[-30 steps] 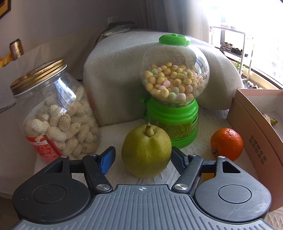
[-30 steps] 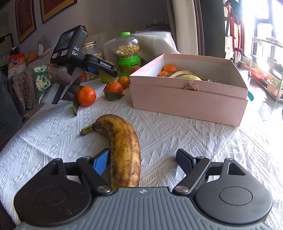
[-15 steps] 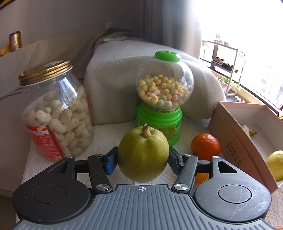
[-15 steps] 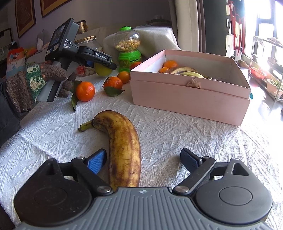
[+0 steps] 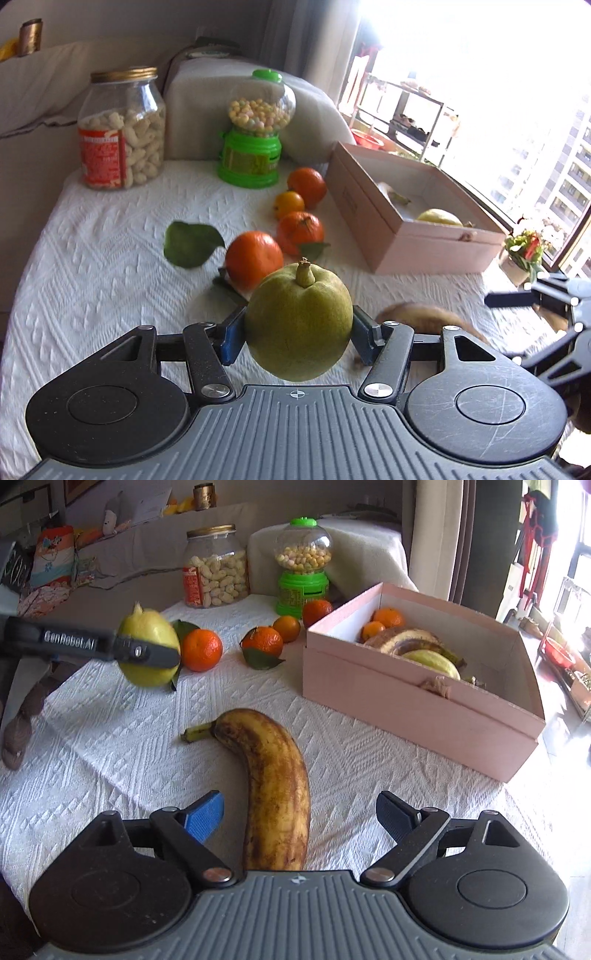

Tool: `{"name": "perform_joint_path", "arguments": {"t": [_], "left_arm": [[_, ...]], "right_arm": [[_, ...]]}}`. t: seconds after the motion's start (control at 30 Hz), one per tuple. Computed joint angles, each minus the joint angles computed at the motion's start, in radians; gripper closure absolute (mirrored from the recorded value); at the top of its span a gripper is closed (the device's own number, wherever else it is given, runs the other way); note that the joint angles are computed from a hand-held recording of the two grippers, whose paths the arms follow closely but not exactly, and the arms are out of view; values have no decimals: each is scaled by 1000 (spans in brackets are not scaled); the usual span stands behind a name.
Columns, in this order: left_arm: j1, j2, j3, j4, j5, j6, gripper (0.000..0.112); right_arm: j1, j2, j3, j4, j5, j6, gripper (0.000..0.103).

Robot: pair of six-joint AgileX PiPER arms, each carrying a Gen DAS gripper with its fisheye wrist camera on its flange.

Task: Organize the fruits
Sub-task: 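Set down the banana and grasp a leafy orange with the right gripper, then carry the green pear into the pink box and release with the left gripper while the right carries the orange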

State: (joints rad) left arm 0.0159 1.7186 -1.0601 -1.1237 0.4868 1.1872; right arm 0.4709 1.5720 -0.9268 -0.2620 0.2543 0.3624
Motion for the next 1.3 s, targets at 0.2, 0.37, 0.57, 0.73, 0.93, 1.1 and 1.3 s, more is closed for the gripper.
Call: {"name": "perform_joint_path", "arguments": {"t": [0.2,0.37,0.57,0.73,0.93,1.1,1.3], "left_arm": [[14,-67,138,-155,-10,170,48],[42,-70,169,-229,23,243,48],[84,-63,187,-291,78,298,48],[100,-56,190,-312,102,318,48],[85,-60,188,-303,79,296,48],[71,-63,186,-290,54,282,48],[64,-56,180,-288,43,274,48]], "right_arm": [[58,71,-253,-115,74,28,30],[23,338,-717,298,328,-370,41],[29,734,-1312,217,698,-282,42],[47,862,-1537,118,824,-233,43],[34,866,-1543,133,837,-297,49],[3,818,-1457,228,807,-409,49],[16,881,-1541,185,830,-432,52]]}}
